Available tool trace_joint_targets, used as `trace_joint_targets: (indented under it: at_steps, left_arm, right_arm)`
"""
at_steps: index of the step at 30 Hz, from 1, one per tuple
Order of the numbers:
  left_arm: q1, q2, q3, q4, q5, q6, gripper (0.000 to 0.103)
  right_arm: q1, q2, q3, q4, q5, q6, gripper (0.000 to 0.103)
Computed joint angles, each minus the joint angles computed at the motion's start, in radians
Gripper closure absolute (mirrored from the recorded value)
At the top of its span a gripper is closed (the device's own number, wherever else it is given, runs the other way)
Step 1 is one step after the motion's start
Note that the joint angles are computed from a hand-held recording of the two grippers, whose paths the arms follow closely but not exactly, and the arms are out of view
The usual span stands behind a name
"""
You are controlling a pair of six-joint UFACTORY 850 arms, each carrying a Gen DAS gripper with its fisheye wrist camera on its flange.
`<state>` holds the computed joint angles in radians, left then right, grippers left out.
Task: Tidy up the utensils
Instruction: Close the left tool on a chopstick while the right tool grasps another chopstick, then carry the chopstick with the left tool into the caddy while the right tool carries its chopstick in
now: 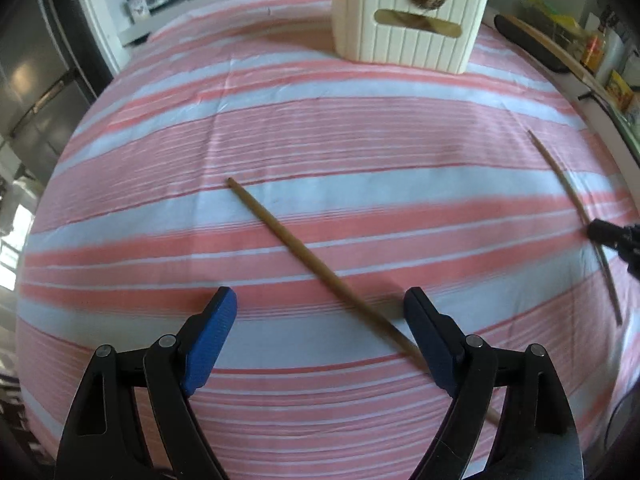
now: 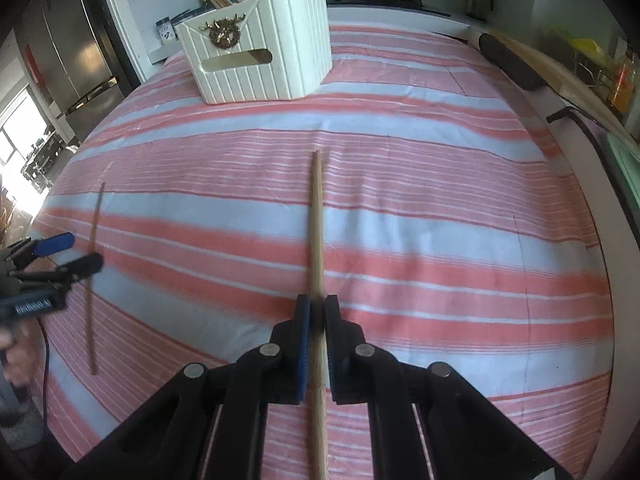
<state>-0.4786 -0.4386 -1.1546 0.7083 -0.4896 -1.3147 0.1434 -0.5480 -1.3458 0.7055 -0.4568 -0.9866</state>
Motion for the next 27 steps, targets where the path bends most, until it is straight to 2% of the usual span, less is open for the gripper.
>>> trace_joint_targets:
  at_steps: [4,5,6,8,11,12,13,14,15,16,17,19,22,27]
  left_arm:
    - [0.049,0.009,-0.002,-0.160,0.018,0.223,0.017]
    - [0.059,0.006,-0.010,-0.194,0.014,0.258,0.018]
    - [0.069,0.003,-0.016,-0.228,0.008,0.286,0.018]
    - [0.082,-0.003,-0.025,-0.268,0.001,0.299,0.018]
    - [0.088,-0.024,-0.057,-0.271,-0.018,0.258,0.022]
    - [0.088,-0.028,-0.064,-0.252,-0.025,0.227,0.025]
    - [0.088,-0.032,-0.071,-0.227,-0.020,0.197,0.034]
    - [0.090,-0.035,-0.075,-0.216,-0.006,0.188,0.048]
    - [0.093,-0.037,-0.080,-0.208,0.005,0.186,0.056]
    - [0.096,-0.040,-0.086,-0.210,0.017,0.192,0.078]
    - [0.102,-0.042,-0.090,-0.228,0.037,0.213,0.093]
    - [0.119,-0.042,-0.087,-0.286,0.096,0.262,0.099]
    - [0.128,-0.010,-0.061,-0.284,0.164,0.257,0.100]
    - [0.102,0.115,0.014,0.080,0.250,-0.080,0.100]
  right_arm:
    - [-0.004,-0.024,-0.051,-0.106,-0.069,0.078,0.093]
    - [-0.003,-0.035,-0.072,-0.131,-0.096,0.097,0.088]
    - [-0.003,-0.049,-0.101,-0.168,-0.131,0.125,0.079]
    - [-0.001,-0.064,-0.133,-0.208,-0.168,0.153,0.064]
    - [0.016,-0.112,-0.210,-0.274,-0.216,0.199,0.063]
    - [0.022,-0.124,-0.229,-0.282,-0.218,0.203,0.063]
    - [0.029,-0.141,-0.254,-0.286,-0.221,0.213,0.063]
    - [0.033,-0.158,-0.280,-0.278,-0.222,0.218,0.069]
    - [0.040,-0.184,-0.318,-0.281,-0.217,0.237,0.092]
    - [0.044,-0.199,-0.339,-0.282,-0.214,0.248,0.096]
    - [0.045,-0.216,-0.364,-0.262,-0.215,0.248,0.096]
    - [0.048,-0.242,-0.405,-0.227,-0.217,0.253,0.096]
    - [0.031,-0.223,-0.394,-0.059,-0.232,0.150,0.096]
    - [-0.009,-0.057,-0.226,0.243,-0.203,-0.151,0.096]
